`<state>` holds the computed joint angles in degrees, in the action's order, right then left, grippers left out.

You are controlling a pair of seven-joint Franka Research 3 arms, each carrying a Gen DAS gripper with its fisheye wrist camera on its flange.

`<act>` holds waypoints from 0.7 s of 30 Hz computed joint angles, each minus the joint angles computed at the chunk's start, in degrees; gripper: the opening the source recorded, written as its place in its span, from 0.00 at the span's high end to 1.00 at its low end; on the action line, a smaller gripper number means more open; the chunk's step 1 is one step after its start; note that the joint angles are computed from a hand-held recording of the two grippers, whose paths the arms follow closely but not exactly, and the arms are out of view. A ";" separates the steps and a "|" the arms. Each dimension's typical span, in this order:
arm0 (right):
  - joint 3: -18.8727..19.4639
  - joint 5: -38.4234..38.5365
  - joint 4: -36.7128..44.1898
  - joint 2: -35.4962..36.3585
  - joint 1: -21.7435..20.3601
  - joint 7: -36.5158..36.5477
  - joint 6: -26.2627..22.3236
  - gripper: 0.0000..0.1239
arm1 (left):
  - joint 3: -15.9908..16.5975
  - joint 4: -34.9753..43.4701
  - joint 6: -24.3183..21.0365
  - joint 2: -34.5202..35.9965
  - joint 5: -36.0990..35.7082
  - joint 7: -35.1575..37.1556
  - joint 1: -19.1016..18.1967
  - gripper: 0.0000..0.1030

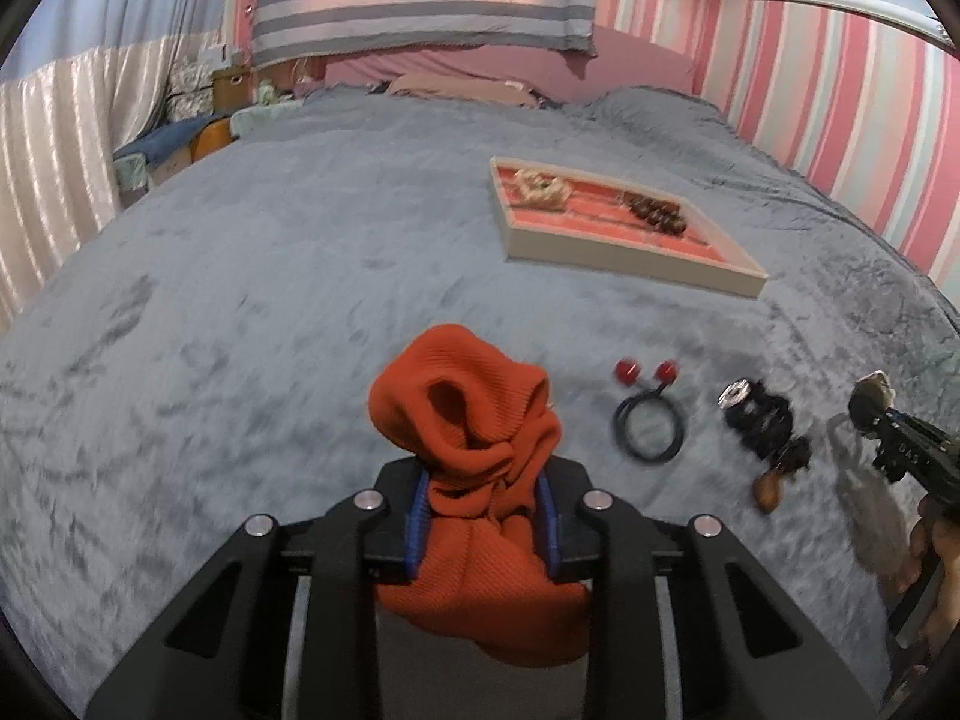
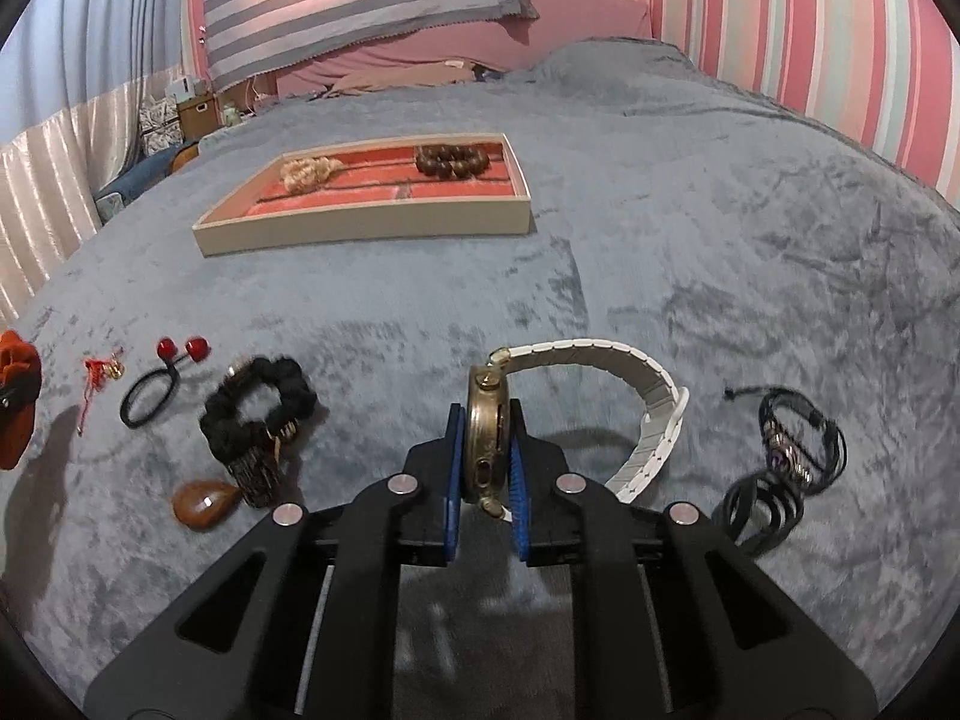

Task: Organize jewelry
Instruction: 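Grasp the white-strap watch with the right tool while the left tool grasps the orange scrunchie, then carry the watch and orange scrunchie with both tools into the tray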

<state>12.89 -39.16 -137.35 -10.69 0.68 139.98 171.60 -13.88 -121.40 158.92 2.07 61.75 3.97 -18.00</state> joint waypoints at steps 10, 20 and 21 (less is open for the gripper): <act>-4.04 2.76 10.52 6.93 4.32 -5.13 0.60 0.89 | 1.82 17.09 -1.84 10.60 -3.89 8.56 -3.01 0.72; -9.55 8.56 27.57 18.79 10.66 -15.32 -1.31 0.89 | 4.55 44.49 -7.09 28.47 -16.74 27.40 -7.03 0.72; -10.21 8.74 28.79 19.72 11.31 -16.09 -1.45 0.89 | 4.91 46.98 -7.81 30.14 -17.94 28.89 -7.44 0.72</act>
<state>2.68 -30.42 -108.56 9.03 11.99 123.90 170.15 -8.98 -74.42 151.11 32.21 43.81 32.86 -25.44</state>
